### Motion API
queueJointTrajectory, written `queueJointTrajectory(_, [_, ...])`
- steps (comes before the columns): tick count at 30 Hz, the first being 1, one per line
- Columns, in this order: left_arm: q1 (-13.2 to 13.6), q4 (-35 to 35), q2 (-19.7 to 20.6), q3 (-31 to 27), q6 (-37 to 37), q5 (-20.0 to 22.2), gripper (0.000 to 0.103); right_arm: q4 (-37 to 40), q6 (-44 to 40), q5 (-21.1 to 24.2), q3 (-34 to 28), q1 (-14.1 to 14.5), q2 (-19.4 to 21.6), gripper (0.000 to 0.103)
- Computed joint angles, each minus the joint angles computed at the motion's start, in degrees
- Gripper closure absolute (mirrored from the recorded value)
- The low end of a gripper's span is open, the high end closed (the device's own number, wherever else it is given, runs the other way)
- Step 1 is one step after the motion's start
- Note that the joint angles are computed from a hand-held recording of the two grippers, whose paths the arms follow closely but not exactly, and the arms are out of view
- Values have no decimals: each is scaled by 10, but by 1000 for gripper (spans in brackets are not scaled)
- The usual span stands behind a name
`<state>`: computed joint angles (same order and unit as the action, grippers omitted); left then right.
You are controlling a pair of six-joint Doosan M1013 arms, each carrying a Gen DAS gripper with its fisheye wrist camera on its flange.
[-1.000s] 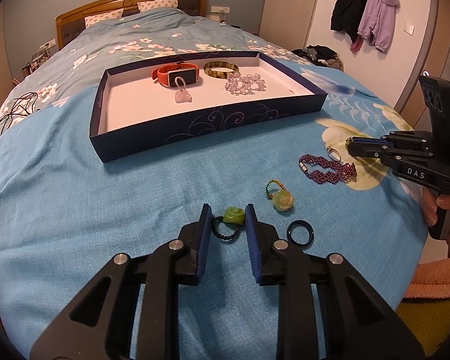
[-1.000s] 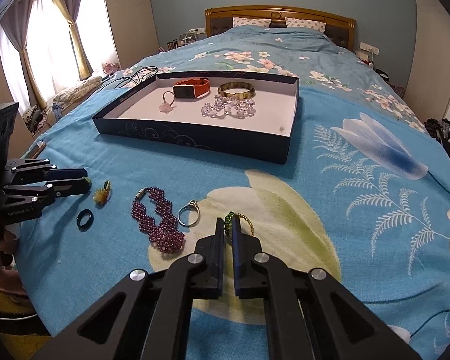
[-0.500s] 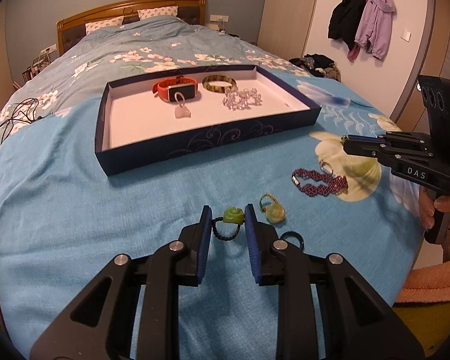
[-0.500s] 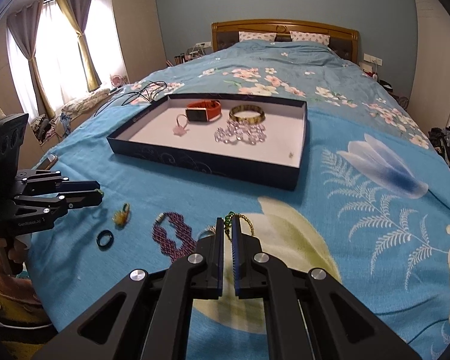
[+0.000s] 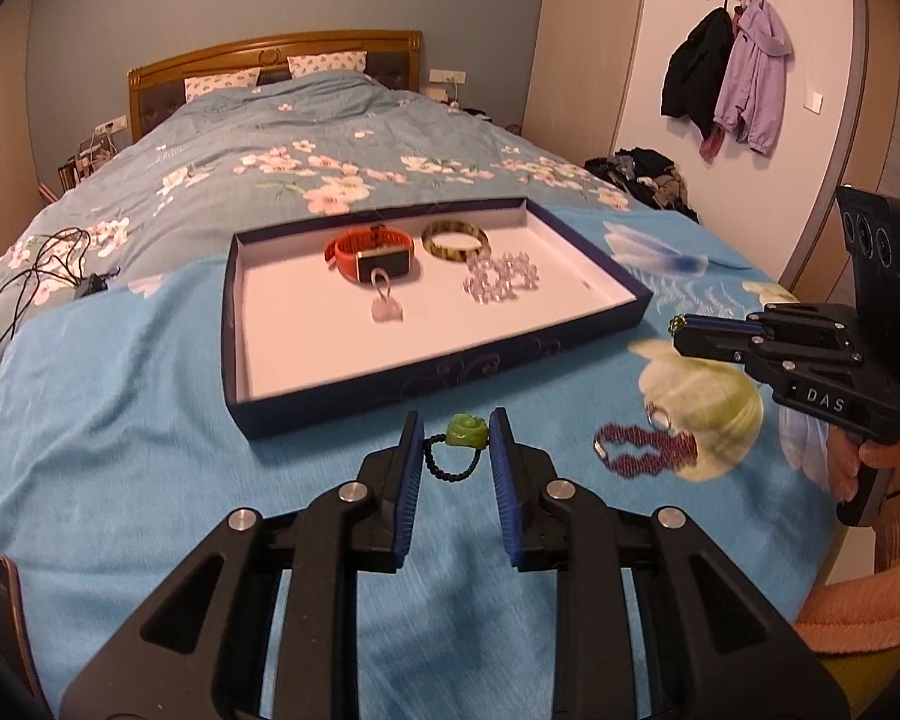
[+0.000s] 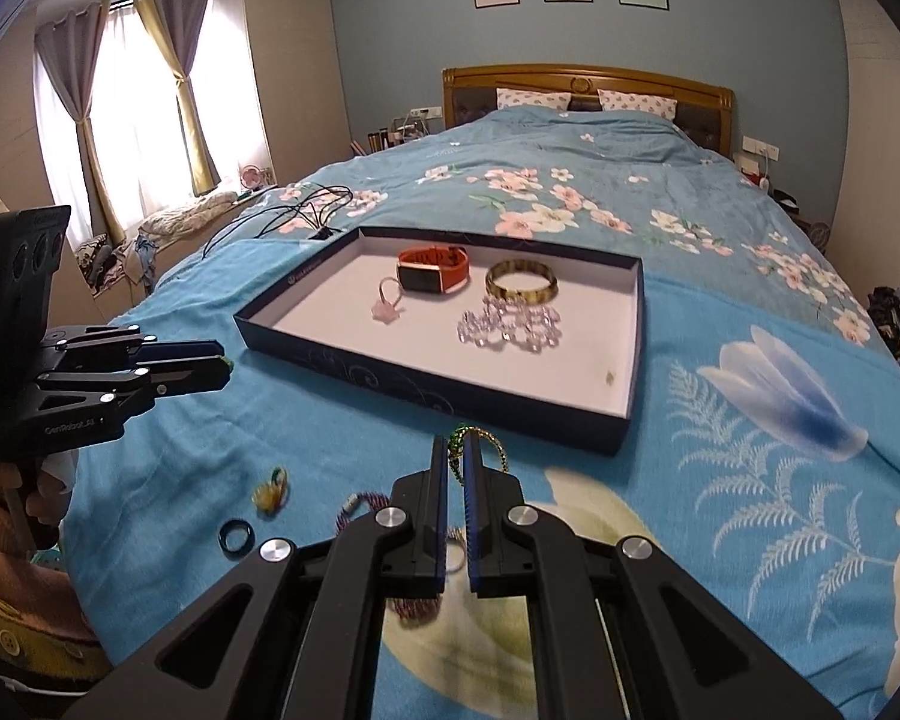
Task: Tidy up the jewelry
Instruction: 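Carry the jade ring with the left tool while the right tool carries the gold ring over the tray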
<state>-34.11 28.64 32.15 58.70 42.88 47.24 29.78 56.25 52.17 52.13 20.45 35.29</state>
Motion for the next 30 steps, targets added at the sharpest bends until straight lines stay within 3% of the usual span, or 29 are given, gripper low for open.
queueJointTrajectory(30, [18, 28, 30, -60, -1, 19, 80, -36, 31, 34, -139, 13, 76, 99])
